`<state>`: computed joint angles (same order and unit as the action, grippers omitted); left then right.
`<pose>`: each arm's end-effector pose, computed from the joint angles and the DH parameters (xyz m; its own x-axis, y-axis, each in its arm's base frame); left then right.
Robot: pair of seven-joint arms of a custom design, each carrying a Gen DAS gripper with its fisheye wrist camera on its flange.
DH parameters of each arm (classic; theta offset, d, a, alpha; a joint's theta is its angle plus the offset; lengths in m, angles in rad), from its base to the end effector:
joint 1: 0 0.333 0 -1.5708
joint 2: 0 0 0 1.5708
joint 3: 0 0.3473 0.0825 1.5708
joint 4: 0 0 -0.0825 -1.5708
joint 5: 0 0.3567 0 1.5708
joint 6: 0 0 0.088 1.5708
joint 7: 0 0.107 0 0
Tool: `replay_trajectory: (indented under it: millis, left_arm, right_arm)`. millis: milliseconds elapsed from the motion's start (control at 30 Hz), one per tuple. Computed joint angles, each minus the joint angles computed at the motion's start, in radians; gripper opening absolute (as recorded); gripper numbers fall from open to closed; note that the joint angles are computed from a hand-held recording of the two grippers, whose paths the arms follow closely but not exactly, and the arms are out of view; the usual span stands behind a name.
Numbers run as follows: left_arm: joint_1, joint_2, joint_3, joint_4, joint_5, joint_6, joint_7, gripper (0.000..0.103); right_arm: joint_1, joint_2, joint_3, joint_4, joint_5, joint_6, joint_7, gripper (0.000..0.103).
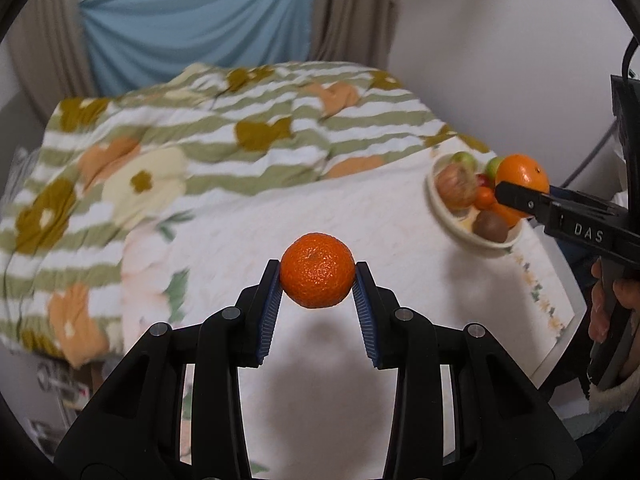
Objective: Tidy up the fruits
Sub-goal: 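Carry the tangerine and large orange over the cream plate with both tools, then open the left tool to drop the tangerine onto the plate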
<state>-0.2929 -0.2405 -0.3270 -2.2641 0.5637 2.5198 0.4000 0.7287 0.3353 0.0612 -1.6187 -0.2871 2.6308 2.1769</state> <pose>0.3846 -0.2956 0.5477 0.1255 -0.9886 0.0828 -0.7684 -0.1497 -0.6222 0.4848 0.4896 0.5482 0.4089 -0.9016 -0.1409 -0.7392 -0.2367 -0.6305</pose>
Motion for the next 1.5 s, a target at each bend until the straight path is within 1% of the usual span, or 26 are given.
replay_trajectory:
  millis: [67, 233, 400, 533, 800, 1033, 1267, 1300, 1467, 1500]
  left_arm:
    - [0.001, 0.044, -0.005, 0.047, 0.012, 0.013, 0.005, 0.043]
    - [-0.026, 0.187, -0.014, 0.220, 0.069, -0.019, -0.014, 0.043]
    - [-0.083, 0.332, 0.012, 0.397, 0.116, -0.067, -0.005, 0.043]
    - [-0.133, 0.446, 0.045, 0.539, 0.111, -0.103, 0.032, 0.043]
    - [-0.214, 0.693, 0.101, 0.848, 0.032, -0.172, 0.166, 0.043]
    - [-0.266, 0.895, 0.138, 1.126, -0.070, -0.252, 0.303, 0.043]
    - [-0.300, 1.056, 0.167, 1.378, -0.155, -0.337, 0.426, 0.043]
    - [-0.303, 1.067, 0.172, 1.396, -0.165, -0.340, 0.434, 0.043]
    - [-0.327, 1.155, 0.195, 1.558, -0.209, -0.420, 0.491, 0.043]
    - [-0.328, 1.159, 0.199, 1.566, -0.216, -0.424, 0.495, 0.044]
  right_arm:
    - [-0.017, -0.025, -0.009, -0.032, -0.001, 0.014, -0.002, 0.055]
    - [-0.077, -0.065, -0.003, -0.077, 0.023, 0.025, -0.058, 0.055]
    - [-0.143, -0.081, 0.001, -0.102, 0.070, 0.038, -0.134, 0.055]
    - [-0.187, -0.074, 0.004, -0.105, 0.122, 0.044, -0.207, 0.055]
    - [-0.258, -0.031, 0.014, -0.079, 0.246, 0.034, -0.384, 0.055]
    - [-0.293, -0.003, 0.023, -0.066, 0.347, 0.023, -0.516, 0.055]
    - [-0.304, 0.007, 0.017, -0.076, 0.403, 0.026, -0.572, 0.055]
    - [-0.304, 0.007, 0.015, -0.079, 0.405, 0.027, -0.574, 0.055]
    - [-0.301, -0.003, -0.001, -0.096, 0.404, 0.035, -0.554, 0.055]
    - [-0.301, -0.004, -0.002, -0.098, 0.403, 0.034, -0.550, 0.055]
